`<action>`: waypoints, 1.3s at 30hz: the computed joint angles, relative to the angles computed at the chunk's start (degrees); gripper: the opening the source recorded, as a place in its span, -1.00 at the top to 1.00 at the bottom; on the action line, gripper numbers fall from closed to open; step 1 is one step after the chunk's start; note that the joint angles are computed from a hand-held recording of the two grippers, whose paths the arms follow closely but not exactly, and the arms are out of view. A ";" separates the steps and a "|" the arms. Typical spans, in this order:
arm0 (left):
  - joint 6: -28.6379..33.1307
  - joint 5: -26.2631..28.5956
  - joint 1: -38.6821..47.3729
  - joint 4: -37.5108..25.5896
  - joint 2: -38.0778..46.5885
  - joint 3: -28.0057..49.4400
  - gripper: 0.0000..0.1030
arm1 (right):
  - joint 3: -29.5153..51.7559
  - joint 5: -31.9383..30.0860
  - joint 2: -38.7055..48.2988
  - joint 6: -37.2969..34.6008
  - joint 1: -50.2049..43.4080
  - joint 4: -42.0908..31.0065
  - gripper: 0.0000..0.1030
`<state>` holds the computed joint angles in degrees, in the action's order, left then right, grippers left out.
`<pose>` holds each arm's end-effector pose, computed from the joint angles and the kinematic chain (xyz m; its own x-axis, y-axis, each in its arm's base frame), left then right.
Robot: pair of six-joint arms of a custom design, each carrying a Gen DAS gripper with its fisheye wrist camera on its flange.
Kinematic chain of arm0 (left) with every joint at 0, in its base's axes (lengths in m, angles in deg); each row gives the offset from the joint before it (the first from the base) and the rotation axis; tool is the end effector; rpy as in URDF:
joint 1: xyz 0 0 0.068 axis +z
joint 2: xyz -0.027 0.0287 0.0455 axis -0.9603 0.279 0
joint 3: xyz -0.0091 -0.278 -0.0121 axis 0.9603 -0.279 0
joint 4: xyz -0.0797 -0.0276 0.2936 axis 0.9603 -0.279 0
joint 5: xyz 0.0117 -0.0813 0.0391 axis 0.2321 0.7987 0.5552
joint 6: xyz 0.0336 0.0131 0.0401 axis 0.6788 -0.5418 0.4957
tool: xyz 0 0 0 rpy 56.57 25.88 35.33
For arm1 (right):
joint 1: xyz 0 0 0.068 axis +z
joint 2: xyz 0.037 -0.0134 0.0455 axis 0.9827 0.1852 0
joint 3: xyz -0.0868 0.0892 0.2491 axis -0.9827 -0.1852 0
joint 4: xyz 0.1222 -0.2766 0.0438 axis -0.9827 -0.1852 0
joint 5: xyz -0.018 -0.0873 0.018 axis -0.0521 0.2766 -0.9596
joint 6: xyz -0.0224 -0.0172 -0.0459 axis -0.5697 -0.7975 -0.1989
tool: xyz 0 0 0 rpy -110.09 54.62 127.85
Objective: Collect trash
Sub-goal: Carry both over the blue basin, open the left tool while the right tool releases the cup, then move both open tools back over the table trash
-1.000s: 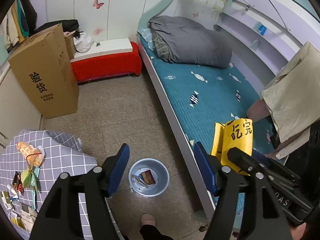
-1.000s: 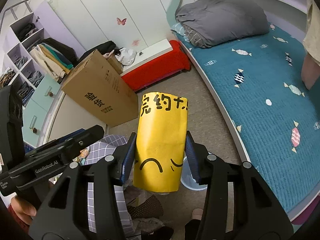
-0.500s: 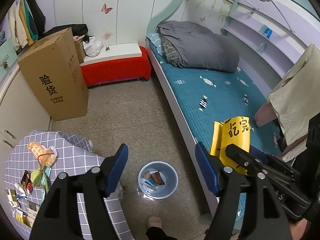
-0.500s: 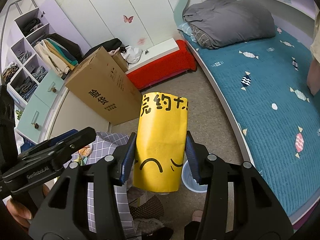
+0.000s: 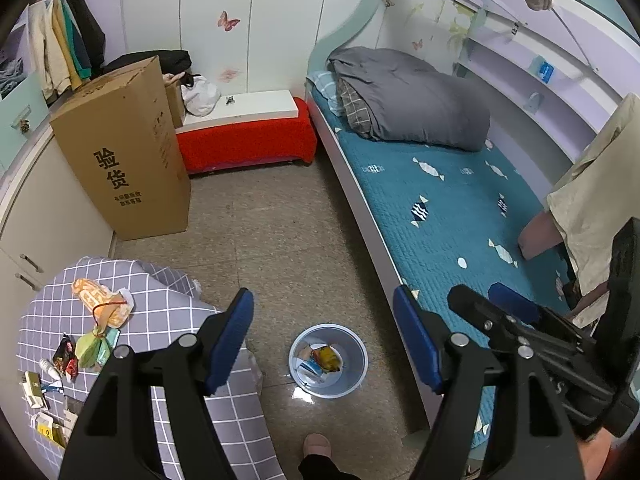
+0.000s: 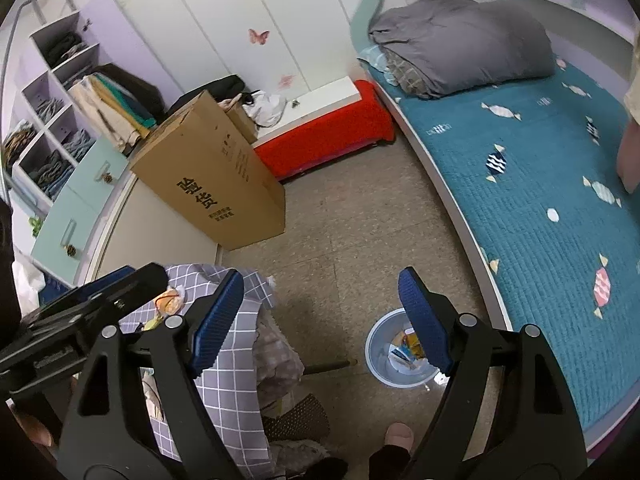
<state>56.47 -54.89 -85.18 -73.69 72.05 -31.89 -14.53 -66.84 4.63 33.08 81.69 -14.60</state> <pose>0.2813 -0.0557 0.2541 -0.8129 -0.0734 -0.5778 -0.0067 0.9931 -0.1167 0.2972 0.0256 0.2327 -0.8055 0.1457 -0.5745 -0.1235 0.9068 0.4032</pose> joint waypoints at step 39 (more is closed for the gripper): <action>23.74 18.08 59.97 -3.86 5.46 -4.05 -0.38 | 19.64 9.76 25.10 8.23 39.54 2.81 -0.54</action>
<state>80.21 -36.81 -25.21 -77.55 77.51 -35.94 5.12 -57.08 29.73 41.31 121.23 -11.79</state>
